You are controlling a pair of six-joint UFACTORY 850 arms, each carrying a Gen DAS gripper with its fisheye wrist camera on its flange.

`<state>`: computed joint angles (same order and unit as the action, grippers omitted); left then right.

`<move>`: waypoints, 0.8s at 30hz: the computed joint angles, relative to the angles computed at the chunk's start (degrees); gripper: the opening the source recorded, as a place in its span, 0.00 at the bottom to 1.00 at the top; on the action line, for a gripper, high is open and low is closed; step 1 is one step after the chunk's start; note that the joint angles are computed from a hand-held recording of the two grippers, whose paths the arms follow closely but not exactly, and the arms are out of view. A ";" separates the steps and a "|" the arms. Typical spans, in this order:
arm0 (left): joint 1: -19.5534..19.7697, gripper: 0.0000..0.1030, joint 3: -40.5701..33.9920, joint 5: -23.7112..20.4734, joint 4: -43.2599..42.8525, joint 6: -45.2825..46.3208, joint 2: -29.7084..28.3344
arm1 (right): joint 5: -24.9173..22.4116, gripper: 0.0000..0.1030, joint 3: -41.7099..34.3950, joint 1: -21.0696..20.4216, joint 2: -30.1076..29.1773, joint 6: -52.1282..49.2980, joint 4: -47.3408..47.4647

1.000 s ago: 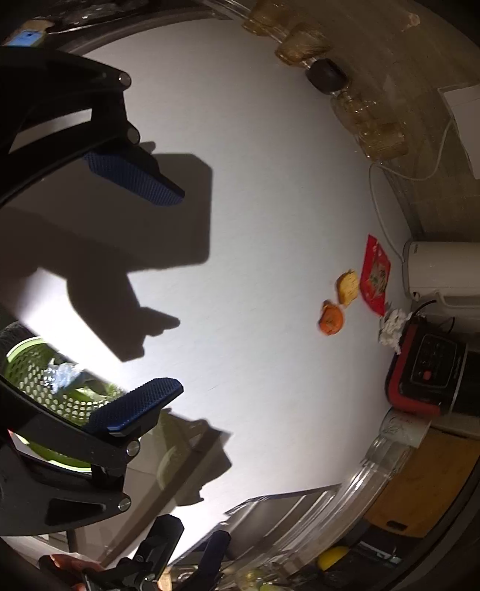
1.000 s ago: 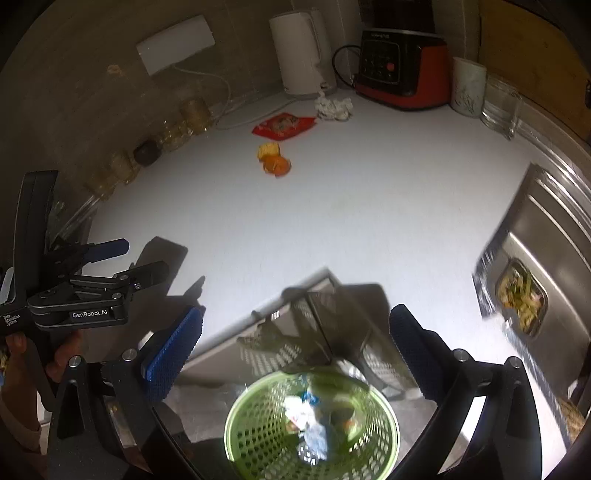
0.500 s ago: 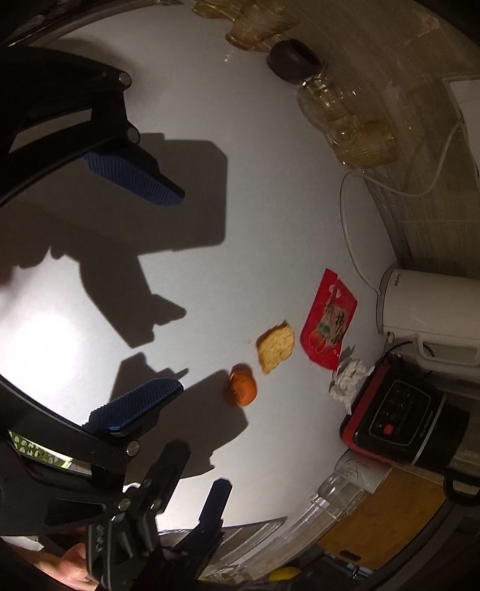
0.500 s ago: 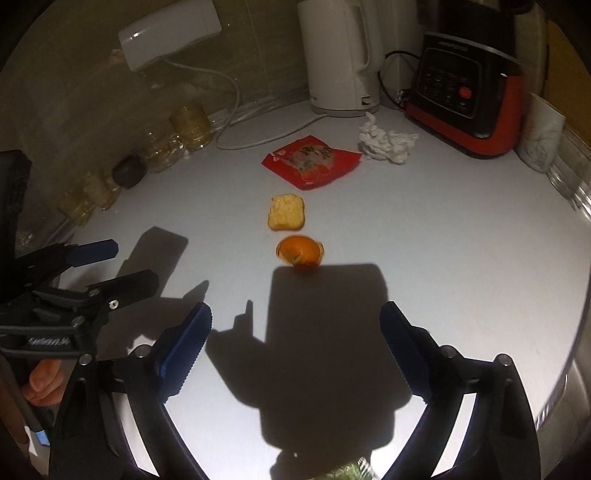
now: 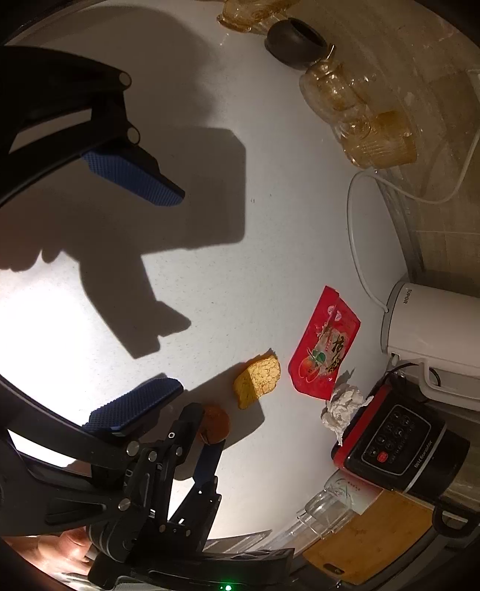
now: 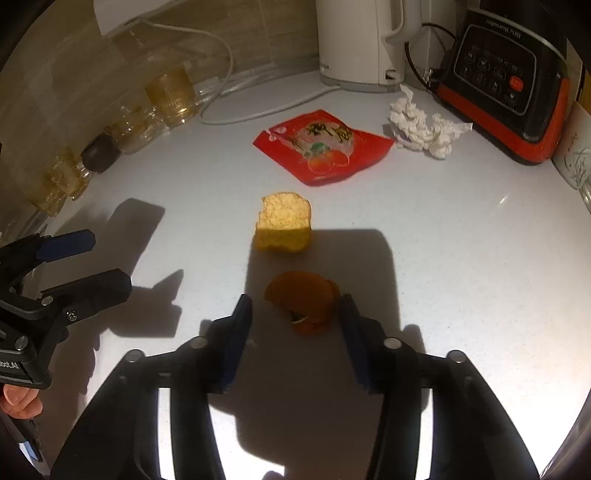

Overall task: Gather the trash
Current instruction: 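Grasp the orange peel with the right tool while the left tool grasps the cracker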

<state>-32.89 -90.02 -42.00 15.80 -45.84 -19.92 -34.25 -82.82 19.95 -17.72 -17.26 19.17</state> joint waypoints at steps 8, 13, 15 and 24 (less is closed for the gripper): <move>-0.03 0.87 -3.79 0.41 -2.34 2.89 -3.10 | -0.94 0.22 -0.17 -1.42 0.05 -0.28 2.26; -0.34 0.87 -8.34 1.12 -6.75 7.69 -6.93 | -0.49 0.22 2.03 -2.77 3.09 1.84 0.82; -0.78 0.87 -11.32 0.08 -6.74 8.54 -9.42 | -0.83 0.22 3.07 -3.70 4.67 2.45 0.77; -1.72 0.87 -23.77 -5.94 -5.04 3.34 -19.00 | 0.09 0.22 8.05 -7.74 9.87 1.77 3.22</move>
<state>-34.61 -113.79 -47.94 10.76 -42.50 -38.91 -34.16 -74.77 12.21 -7.85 -15.49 22.39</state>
